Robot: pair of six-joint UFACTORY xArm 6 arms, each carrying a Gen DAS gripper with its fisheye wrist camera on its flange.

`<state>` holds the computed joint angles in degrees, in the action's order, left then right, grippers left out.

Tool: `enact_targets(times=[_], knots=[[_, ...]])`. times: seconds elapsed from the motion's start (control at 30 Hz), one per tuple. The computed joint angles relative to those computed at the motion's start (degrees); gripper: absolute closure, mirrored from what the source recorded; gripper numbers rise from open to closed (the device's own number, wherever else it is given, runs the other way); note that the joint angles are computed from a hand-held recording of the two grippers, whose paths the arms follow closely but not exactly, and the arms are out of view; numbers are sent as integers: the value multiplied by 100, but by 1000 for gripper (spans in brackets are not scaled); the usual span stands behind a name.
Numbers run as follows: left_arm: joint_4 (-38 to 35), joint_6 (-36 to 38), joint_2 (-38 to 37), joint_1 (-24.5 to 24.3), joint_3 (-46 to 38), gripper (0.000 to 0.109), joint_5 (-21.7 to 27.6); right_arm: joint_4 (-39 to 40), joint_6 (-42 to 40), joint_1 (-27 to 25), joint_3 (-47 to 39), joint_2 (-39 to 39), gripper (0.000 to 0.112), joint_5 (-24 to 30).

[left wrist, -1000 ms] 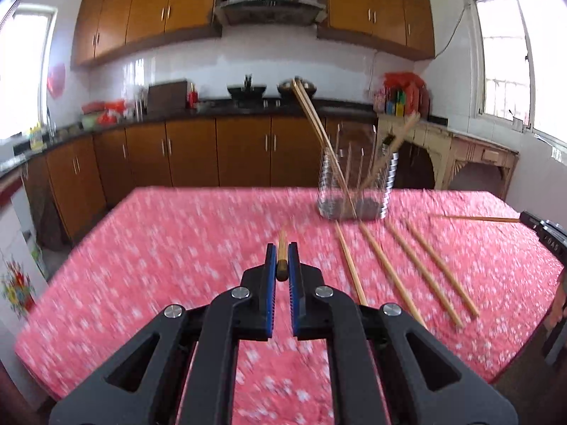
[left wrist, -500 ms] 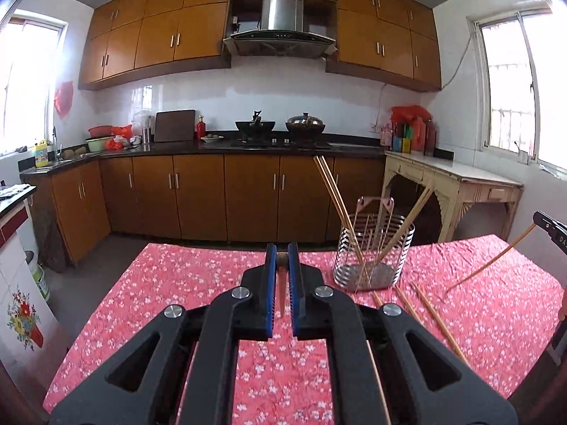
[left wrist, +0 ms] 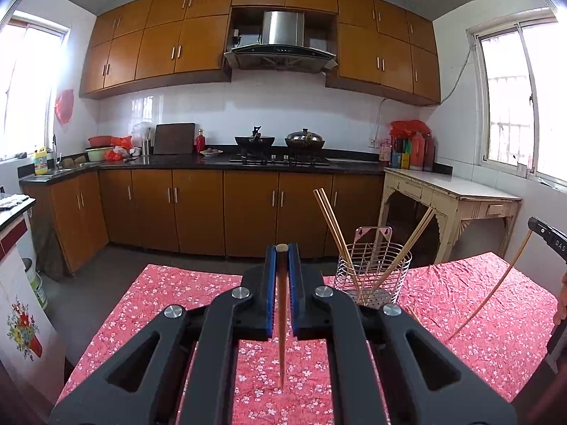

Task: Organize utensils
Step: 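Lift both held chopsticks upright and carry them above the wire basket, then lower the chopsticks into the basket and open both tools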

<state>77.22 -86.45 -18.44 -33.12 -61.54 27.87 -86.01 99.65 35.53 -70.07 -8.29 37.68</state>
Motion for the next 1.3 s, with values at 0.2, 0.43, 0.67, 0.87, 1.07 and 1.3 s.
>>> enact_targets(times=[0.2, 0.43, 0.67, 0.87, 1.07, 1.3], knots=[[-51, -17, 42, 61, -34, 102, -72, 60, -46, -4, -54, 38, 105, -36], [-168, 100, 264, 92, -390, 102, -240, 76, -93, -31, -395, 188, 105, -152], [-345, 294, 727, 152, -1254, 102, -550, -212, -34, -93, -1166, 424, 105, -440], [-485, 595, 1534, 87, -2525, 102, -563, -386, -51, -182, -2447, 1106, 105, -744], [-1027, 1286, 2592, 34, -4027, 102, -456, 239, -1008, -277, -4129, 2313, 105, -1002], [-1683, 2092, 3825, -38, -5715, 102, -231, 1459, -2183, -436, -6304, 3905, 105, -1143]])
